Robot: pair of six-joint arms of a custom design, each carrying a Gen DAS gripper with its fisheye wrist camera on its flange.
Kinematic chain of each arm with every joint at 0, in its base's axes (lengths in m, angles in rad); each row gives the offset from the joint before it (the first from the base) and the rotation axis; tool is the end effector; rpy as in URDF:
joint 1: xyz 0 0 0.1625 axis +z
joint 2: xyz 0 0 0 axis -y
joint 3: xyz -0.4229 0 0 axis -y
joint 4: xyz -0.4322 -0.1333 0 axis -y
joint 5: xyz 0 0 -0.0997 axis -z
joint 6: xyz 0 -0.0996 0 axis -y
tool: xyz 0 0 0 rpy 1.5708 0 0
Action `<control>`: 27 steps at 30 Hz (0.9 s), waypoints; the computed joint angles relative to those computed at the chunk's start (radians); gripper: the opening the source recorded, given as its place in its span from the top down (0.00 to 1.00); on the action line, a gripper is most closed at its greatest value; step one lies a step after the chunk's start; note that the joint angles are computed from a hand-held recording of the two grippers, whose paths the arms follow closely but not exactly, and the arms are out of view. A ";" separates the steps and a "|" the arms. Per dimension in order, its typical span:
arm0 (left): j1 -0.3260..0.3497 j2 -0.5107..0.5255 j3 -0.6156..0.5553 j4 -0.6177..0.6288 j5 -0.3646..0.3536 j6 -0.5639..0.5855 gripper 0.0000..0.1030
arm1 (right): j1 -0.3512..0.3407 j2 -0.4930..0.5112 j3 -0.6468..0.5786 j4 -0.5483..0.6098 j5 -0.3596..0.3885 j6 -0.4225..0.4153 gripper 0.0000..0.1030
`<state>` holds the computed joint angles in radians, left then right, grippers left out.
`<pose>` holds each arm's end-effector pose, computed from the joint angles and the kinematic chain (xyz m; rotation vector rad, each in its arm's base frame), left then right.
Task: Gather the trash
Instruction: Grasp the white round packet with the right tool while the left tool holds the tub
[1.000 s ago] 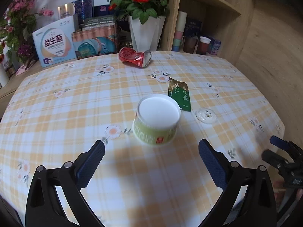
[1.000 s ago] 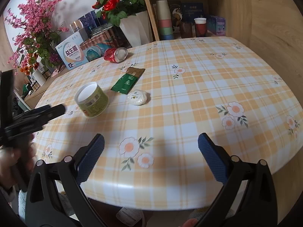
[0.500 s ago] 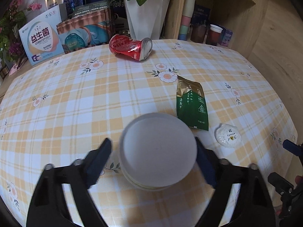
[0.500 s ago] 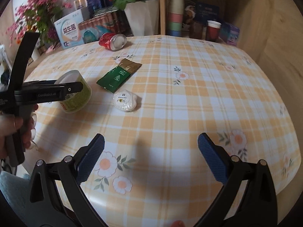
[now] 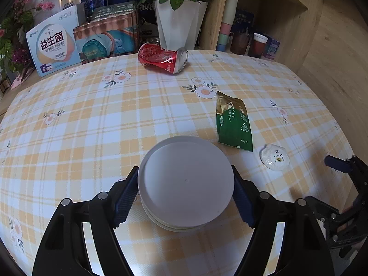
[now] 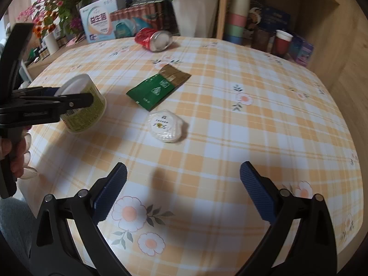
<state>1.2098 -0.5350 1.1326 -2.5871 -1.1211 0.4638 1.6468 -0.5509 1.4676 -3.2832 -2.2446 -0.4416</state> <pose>-0.1345 -0.8563 0.0935 0.9356 2.4568 -0.5263 0.1278 -0.7411 0.0576 0.2541 -2.2462 0.7818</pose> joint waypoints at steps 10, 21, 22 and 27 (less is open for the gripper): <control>0.016 -0.144 0.158 -0.061 -0.049 -0.030 0.29 | -0.017 0.037 -0.146 0.247 0.053 0.102 0.28; 0.047 -0.298 0.320 -0.075 -0.103 -0.155 0.29 | -0.005 0.101 -0.292 0.434 0.008 0.010 0.43; 0.049 -0.308 0.332 -0.077 -0.106 -0.165 0.29 | -0.005 0.097 -0.289 0.440 0.011 0.006 0.43; 0.063 -0.366 0.401 -0.110 -0.112 -0.185 0.29 | -0.002 0.081 -0.265 0.454 0.020 0.003 0.59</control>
